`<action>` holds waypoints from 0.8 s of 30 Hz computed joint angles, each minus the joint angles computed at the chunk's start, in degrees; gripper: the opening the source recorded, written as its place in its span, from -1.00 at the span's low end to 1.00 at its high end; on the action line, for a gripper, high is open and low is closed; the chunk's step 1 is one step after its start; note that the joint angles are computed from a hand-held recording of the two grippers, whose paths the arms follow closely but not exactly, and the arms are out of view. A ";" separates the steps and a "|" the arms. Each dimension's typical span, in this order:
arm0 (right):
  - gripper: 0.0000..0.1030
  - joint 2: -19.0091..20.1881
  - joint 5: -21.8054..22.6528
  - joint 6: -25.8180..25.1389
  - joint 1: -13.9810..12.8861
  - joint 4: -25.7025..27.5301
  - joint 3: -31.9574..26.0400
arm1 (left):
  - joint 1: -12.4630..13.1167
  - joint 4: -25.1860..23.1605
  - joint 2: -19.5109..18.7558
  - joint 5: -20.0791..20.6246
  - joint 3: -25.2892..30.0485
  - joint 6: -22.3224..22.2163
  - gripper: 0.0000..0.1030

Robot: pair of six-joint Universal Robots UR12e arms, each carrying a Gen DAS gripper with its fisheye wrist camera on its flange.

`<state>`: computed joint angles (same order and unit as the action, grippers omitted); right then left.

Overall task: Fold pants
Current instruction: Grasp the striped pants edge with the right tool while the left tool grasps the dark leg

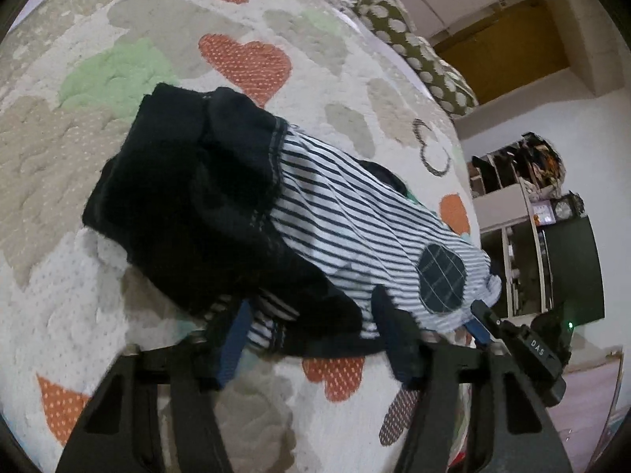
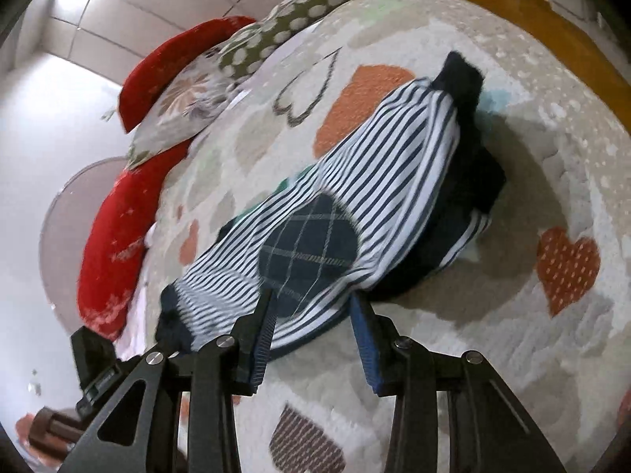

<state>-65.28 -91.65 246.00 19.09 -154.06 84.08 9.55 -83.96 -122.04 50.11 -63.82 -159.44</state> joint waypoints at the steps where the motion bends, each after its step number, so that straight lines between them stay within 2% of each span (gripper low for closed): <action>1: -0.35 -0.09 -0.43 -0.15 -0.19 0.67 -0.20 | -0.23 0.24 -0.33 1.18 0.51 -0.70 -0.37; 2: -0.43 -0.12 -0.72 -0.33 -0.39 1.63 -0.43 | -0.40 0.40 -0.66 2.13 0.95 -1.25 -0.62; 3: -0.60 0.08 -1.40 -0.61 -0.41 3.22 -1.07 | -0.43 0.25 -0.93 2.57 1.33 -1.58 -0.79; 4: -0.80 0.24 -2.21 -0.94 -0.41 4.82 -1.67 | -0.30 -0.04 -1.07 2.15 1.46 -1.42 -0.83; 6: -0.89 0.38 -2.64 -1.57 -0.46 5.86 -2.15 | 0.08 -0.78 -0.94 1.11 1.45 -1.07 -0.87; 11: -0.91 -0.13 -5.23 -5.70 0.46 5.47 -3.10 | 0.50 1.59 0.56 -0.14 0.49 0.27 -0.88; 14: -0.91 -0.03 -6.19 -8.97 0.65 6.19 -4.90 | 0.25 2.14 -0.04 -0.46 2.03 -0.40 -0.88; 19: -0.91 1.77 -6.02 -11.52 -0.35 8.89 -9.30 | -0.99 -0.50 -4.28 0.82 9.38 -2.74 -0.88; 22: -0.91 4.15 -5.50 -12.87 -1.74 11.35 -13.51 | -2.59 1.06 -7.68 3.86 14.92 -5.91 -0.88; 24: -0.89 6.18 -4.73 -13.07 -2.65 12.79 -16.63 | -3.59 0.47 -10.89 5.29 20.12 -7.83 -0.88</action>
<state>-59.09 -96.38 232.93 16.45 -141.27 67.45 5.96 -83.49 -132.93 55.40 -43.70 -167.27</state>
